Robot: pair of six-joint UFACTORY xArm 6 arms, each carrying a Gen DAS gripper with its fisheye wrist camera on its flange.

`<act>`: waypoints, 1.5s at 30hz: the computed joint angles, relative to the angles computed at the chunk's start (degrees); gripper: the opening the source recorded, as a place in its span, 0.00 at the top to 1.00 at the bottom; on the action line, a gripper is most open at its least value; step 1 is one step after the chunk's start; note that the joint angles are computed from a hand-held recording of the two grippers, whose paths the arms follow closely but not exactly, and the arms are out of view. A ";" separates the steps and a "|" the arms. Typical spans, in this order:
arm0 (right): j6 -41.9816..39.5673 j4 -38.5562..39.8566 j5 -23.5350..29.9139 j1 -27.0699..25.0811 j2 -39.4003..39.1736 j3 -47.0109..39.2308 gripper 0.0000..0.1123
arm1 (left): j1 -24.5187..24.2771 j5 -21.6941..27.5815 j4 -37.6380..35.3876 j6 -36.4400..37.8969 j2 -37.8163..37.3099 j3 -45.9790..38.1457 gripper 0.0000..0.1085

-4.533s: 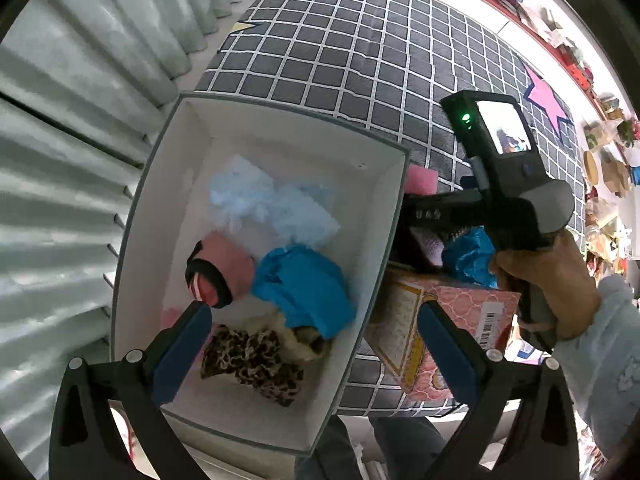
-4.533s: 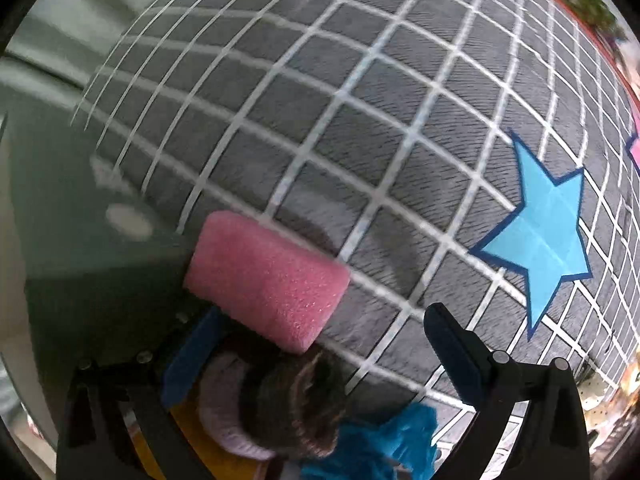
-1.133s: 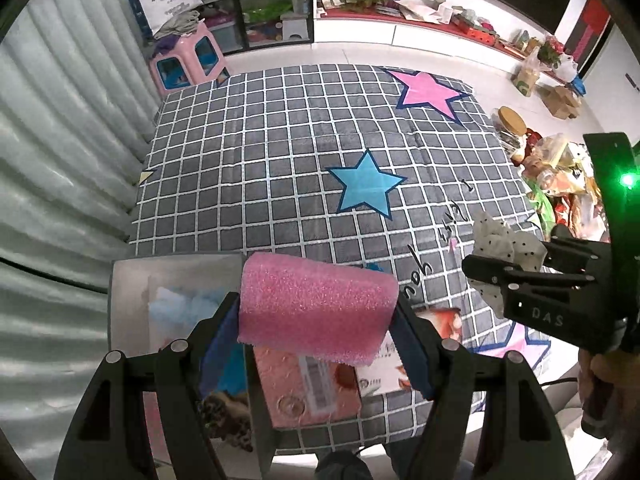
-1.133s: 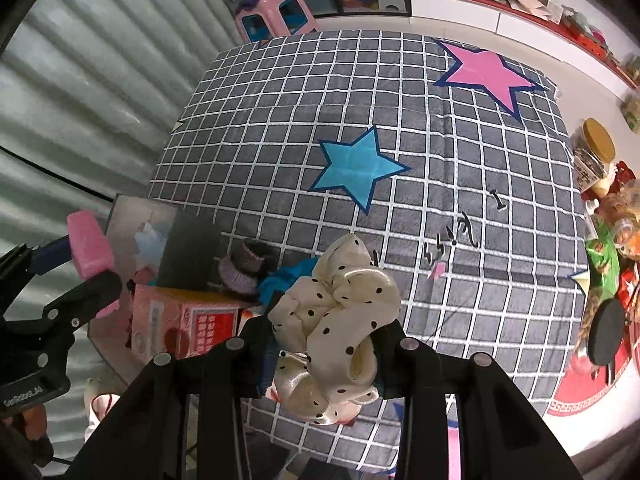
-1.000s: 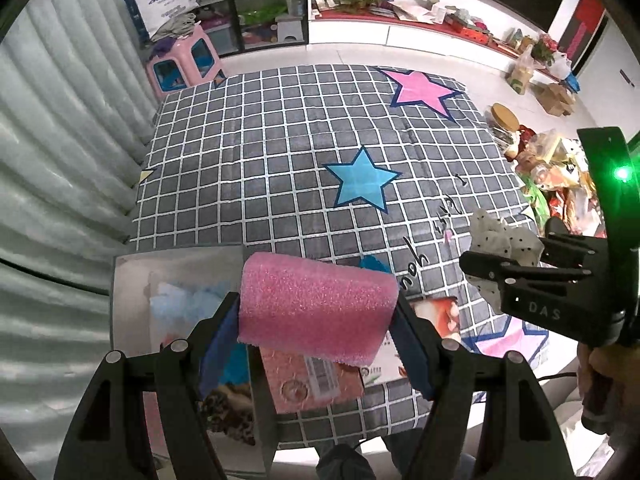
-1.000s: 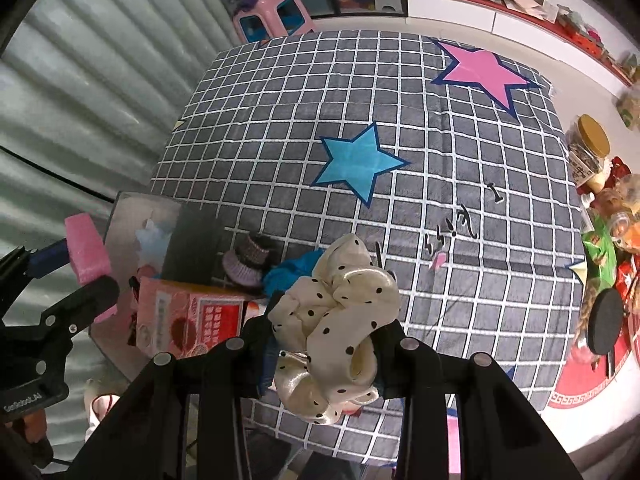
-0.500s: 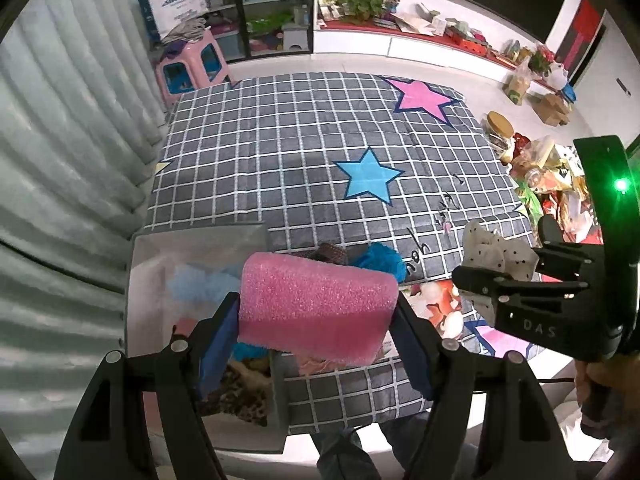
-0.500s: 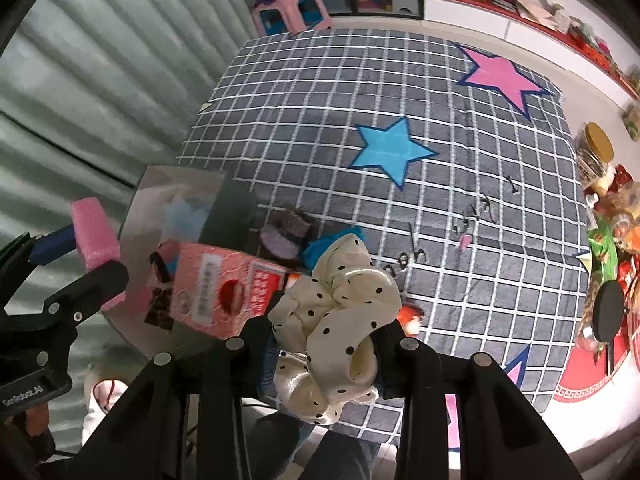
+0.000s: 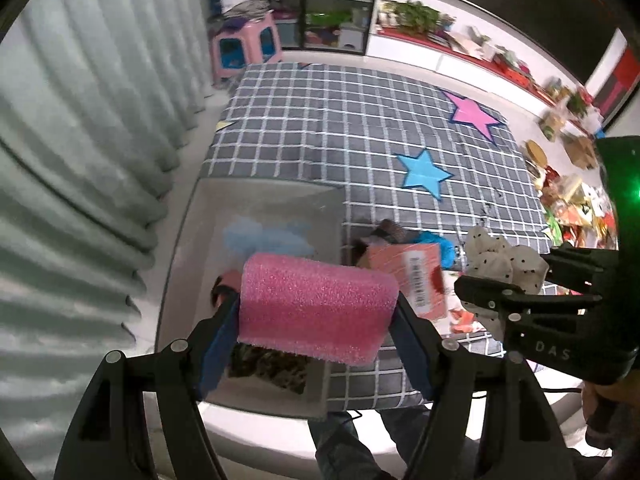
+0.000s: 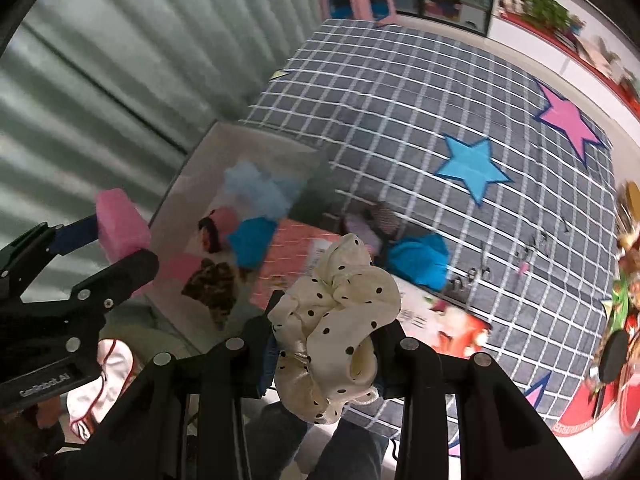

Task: Organize soft objects
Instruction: 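Lift the pink sponge with the left tool while the right tool carries the scrunchie toward the box, then lower the pink sponge and polka-dot scrunchie into the white box with both tools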

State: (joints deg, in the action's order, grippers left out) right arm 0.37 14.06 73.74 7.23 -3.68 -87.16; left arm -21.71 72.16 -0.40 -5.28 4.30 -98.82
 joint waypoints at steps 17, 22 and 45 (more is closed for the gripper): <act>-1.21 0.85 3.61 9.14 8.55 -10.98 0.66 | 8.81 -1.71 1.51 -3.89 -8.62 13.45 0.31; -1.20 1.04 4.24 10.69 10.24 -12.73 0.66 | 9.70 -1.79 1.22 -3.82 -9.37 15.34 0.31; -1.40 0.88 6.00 12.14 14.01 -15.93 0.66 | 11.10 -1.72 0.15 -2.45 -8.43 16.28 0.31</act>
State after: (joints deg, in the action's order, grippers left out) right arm -1.03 14.95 79.73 19.38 10.33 -103.09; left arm -10.60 70.44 -0.25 -7.73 -4.13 -82.54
